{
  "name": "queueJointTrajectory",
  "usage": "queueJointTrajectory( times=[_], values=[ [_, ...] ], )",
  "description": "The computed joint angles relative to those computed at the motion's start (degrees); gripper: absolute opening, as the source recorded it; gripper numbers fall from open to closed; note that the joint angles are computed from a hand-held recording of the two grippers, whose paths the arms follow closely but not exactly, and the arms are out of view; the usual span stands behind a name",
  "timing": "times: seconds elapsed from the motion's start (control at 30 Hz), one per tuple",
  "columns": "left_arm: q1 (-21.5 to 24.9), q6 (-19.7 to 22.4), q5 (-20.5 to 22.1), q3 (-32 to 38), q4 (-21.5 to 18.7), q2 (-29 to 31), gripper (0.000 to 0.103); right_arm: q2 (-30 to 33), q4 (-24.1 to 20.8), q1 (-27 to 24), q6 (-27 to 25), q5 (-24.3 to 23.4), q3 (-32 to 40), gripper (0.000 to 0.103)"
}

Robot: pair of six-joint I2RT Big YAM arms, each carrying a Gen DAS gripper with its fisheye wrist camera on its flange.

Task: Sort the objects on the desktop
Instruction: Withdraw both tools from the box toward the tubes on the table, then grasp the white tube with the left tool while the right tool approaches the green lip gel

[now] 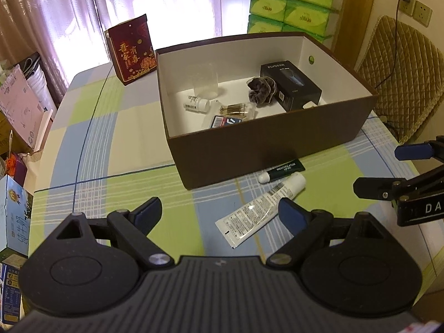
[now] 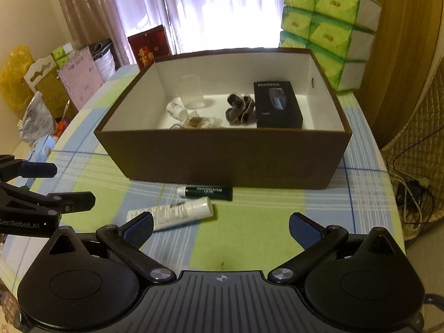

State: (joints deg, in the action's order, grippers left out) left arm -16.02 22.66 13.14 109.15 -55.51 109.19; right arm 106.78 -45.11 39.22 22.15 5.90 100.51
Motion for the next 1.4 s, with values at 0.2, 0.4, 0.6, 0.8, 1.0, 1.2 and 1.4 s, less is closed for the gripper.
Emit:
queueJointTrajectory(
  times=[0.2,0.4,0.6,0.8,1.0,1.2,1.4],
  values=[
    [0.1,1.1,1.1,-1.1,0.7,0.2,0.088,0.3,-0.2,0.0,0.5,0.0,-0.8,0.101],
    [-0.1,3.1,2.4,-1.7,1.0,1.0,0.084,1.0,-0.9,-0.5,1.8,-0.1,-1.4,0.101],
    [-0.5,5.9,3.1,-1.4,0.2,3.0,0.081,2.0,-2.1,-1.2,2.9,-1.1,-1.6,0.101],
    [-0.8,8.1,4.2,0.4,-1.2,5.5,0.081,3.0,-3.3,-2.1,3.8,-1.8,-1.4,0.101],
    [-1.9,11.7,5.1,2.8,-1.9,8.6,0.080,4.0,-4.1,-3.1,4.6,-2.3,-0.7,0.101],
    [-3.1,14.5,6.0,6.1,-2.5,12.0,0.080,5.1,-5.3,-4.1,5.2,-2.5,0.3,0.101],
    [-4.1,15.4,6.7,8.7,-3.4,14.5,0.067,5.3,-5.5,-4.9,5.9,-2.6,0.5,0.101]
  ],
)
